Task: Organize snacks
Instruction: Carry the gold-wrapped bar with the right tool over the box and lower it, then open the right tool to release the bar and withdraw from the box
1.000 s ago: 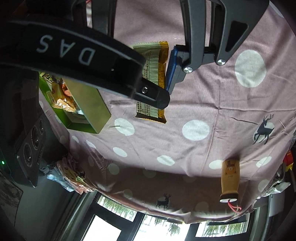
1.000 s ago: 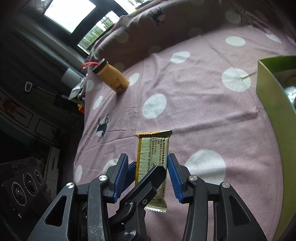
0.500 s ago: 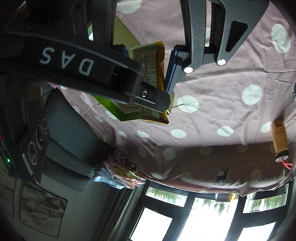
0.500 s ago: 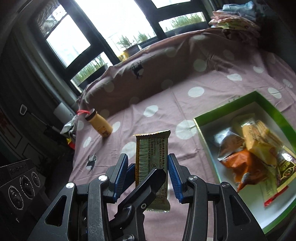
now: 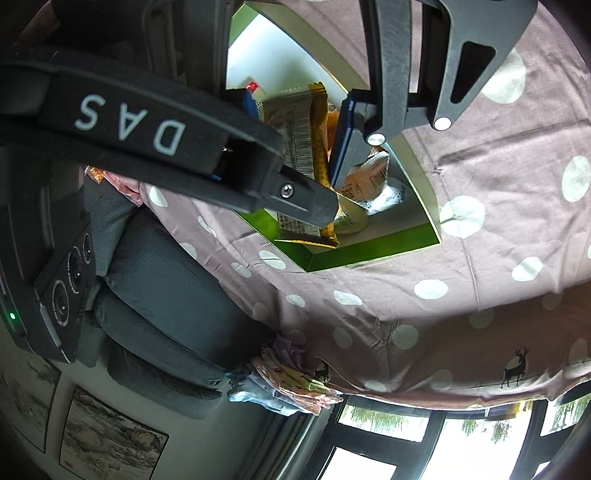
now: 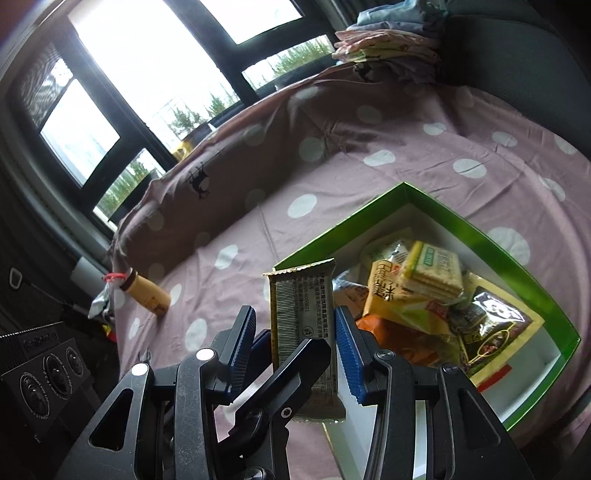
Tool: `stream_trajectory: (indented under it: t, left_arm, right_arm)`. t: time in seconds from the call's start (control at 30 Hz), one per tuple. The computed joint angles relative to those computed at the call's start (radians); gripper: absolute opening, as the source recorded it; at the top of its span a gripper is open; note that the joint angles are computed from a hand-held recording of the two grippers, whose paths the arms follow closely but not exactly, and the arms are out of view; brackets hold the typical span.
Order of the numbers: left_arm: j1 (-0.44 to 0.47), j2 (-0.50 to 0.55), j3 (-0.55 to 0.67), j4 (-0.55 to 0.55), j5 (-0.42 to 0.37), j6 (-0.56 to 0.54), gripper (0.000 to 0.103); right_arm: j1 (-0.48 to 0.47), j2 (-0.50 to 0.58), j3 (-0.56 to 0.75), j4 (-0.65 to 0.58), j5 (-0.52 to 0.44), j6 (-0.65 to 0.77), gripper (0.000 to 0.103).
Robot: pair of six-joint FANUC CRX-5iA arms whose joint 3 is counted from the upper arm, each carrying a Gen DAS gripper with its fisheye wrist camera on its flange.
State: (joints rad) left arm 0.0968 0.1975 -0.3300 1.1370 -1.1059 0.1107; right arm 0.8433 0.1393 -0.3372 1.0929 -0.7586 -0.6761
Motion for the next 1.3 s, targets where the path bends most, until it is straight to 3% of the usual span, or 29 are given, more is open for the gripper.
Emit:
stream_trajectory:
  t: [0.77, 0.97, 1.13, 1.3]
  left_arm:
    - [-0.062, 0.131, 0.180, -0.261, -0.099, 0.303, 0.032]
    - [-0.064, 0.126, 0.180, -0.272, -0.091, 0.307, 0.032]
    - [-0.063, 0.130, 0.190, -0.284, -0.096, 0.320, 0.035]
    - [-0.053, 0.128, 0.189, -0.284, -0.107, 0.333, 0.048]
  right_arm:
    - [-0.024, 0.009, 0.028, -0.273, -0.051, 0.110, 0.048]
    - [-0.026, 0.016, 0.040, -0.308, -0.069, 0.123, 0.048]
    - [-0.025, 0.017, 0.044, -0.316, -0.083, 0.124, 0.048]
    - [-0.018, 0.014, 0.043, -0.300, -0.102, 0.105, 0.048]
